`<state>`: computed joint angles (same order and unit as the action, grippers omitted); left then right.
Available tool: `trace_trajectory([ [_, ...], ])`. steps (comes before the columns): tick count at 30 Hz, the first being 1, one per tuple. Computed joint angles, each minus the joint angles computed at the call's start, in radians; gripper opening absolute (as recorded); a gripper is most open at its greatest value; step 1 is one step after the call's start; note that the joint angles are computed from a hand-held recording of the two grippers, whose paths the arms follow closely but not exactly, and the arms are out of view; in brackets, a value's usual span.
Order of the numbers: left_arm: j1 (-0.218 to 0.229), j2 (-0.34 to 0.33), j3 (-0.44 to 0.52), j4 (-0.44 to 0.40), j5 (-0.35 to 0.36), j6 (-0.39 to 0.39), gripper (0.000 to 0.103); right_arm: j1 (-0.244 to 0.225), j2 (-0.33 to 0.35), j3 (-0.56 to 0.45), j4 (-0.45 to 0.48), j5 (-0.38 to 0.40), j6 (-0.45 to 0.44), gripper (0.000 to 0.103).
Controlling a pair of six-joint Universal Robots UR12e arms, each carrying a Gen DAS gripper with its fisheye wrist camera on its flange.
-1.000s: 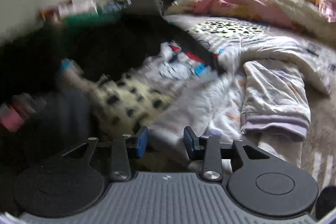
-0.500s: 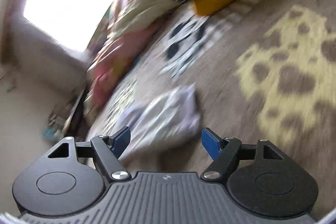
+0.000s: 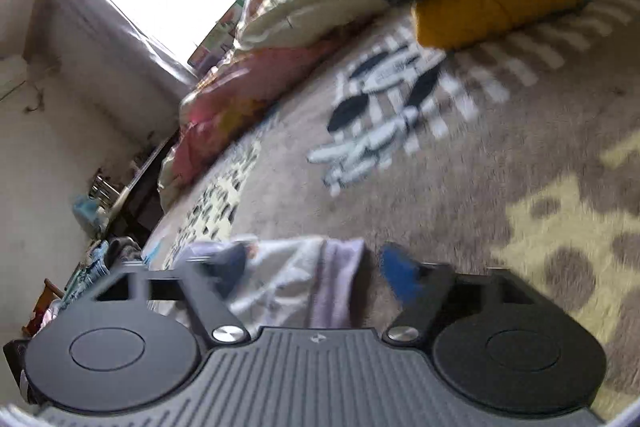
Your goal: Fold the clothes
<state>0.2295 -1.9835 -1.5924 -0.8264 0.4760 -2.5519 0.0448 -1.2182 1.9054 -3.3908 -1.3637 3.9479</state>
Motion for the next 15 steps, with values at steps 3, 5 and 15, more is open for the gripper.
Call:
trace_trajectory([
  [3,-0.006,-0.005,0.000,-0.002,0.019,-0.010,0.025,0.006,-0.009,-0.002,0.035,0.015,-0.030,0.015],
  [5,-0.002,-0.009,0.003,-0.013,0.005,-0.017,0.026,0.020,-0.018,-0.001,0.011,-0.041,-0.028,0.011],
  [15,0.037,-0.015,0.024,-0.064,-0.140,-0.127,0.039,0.162,-0.085,-0.140,0.059,-0.214,-0.615,0.010],
])
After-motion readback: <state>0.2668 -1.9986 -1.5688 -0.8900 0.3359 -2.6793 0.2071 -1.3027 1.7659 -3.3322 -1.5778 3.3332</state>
